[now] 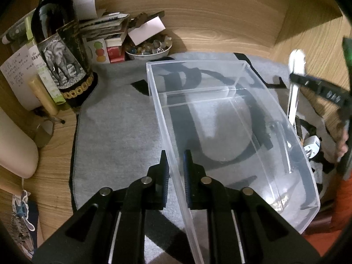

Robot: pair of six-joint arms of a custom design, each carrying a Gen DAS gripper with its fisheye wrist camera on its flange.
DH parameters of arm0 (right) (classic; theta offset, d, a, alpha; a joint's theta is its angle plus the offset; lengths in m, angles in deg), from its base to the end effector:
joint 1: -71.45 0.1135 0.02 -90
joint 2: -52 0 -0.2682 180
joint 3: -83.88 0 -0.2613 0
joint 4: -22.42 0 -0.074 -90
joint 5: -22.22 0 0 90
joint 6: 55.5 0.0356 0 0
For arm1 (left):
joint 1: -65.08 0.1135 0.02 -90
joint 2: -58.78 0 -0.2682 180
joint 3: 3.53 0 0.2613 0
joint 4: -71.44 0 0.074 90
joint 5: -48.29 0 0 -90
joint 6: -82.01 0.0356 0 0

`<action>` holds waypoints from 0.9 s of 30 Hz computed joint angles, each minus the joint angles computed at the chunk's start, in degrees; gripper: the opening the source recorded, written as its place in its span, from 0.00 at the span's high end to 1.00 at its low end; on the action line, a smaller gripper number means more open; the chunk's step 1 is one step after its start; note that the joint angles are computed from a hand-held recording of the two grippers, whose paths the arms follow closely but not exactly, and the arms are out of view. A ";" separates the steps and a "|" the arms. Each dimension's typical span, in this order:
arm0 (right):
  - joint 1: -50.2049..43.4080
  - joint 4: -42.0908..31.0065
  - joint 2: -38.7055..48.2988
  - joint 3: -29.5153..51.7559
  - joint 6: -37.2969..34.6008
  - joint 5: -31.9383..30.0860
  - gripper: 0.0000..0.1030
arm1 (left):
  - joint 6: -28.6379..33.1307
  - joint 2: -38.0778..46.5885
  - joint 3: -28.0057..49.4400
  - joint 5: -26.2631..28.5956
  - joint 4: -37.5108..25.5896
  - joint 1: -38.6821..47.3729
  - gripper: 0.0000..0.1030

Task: Organize rigid objects
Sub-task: 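Grasp the white massager with the right gripper and lower it into the box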

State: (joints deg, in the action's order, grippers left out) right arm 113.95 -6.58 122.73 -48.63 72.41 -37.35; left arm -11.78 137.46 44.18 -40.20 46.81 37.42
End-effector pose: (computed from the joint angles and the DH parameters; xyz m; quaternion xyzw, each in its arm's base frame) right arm 0.1860 0.1459 0.1808 0.0483 0.9157 0.0119 0.3988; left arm 0.2239 -0.1184 0.1516 0.2013 0.9337 -0.0923 0.2812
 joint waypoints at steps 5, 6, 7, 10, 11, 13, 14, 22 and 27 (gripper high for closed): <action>5.98 -2.14 -3.55 1.39 1.36 5.72 0.66 | -0.15 -0.37 -0.50 -0.34 0.51 -0.01 0.88; 6.72 -2.12 -3.23 2.05 1.28 6.19 0.66 | -0.21 -0.36 -0.55 -0.40 0.61 -0.03 0.88; 7.71 -2.35 -2.91 3.00 1.26 6.70 0.66 | -0.25 -0.37 -0.60 -0.48 0.70 -0.10 0.88; 11.18 -3.36 -2.50 5.26 0.57 8.89 0.66 | -0.05 -0.55 -0.87 -0.73 1.05 -0.20 0.88; 12.22 -3.15 -1.74 6.24 0.15 9.58 0.66 | 0.04 -0.57 -0.95 -0.71 1.20 -0.18 0.88; 13.45 -2.28 -0.97 7.31 -1.19 9.53 0.66 | 0.17 -0.67 -1.09 -0.40 1.36 0.06 0.88; 14.10 -1.48 -0.20 7.80 -1.78 9.29 0.66 | 0.28 -0.66 -1.12 -0.16 1.45 0.23 0.88; 15.25 4.41 11.82 12.95 -6.30 4.17 0.66 | 0.47 -0.90 -1.38 0.33 1.82 0.40 0.88; 13.50 5.52 19.24 15.95 -6.61 -0.47 0.66 | -0.02 -0.95 -1.97 0.69 3.06 0.46 0.88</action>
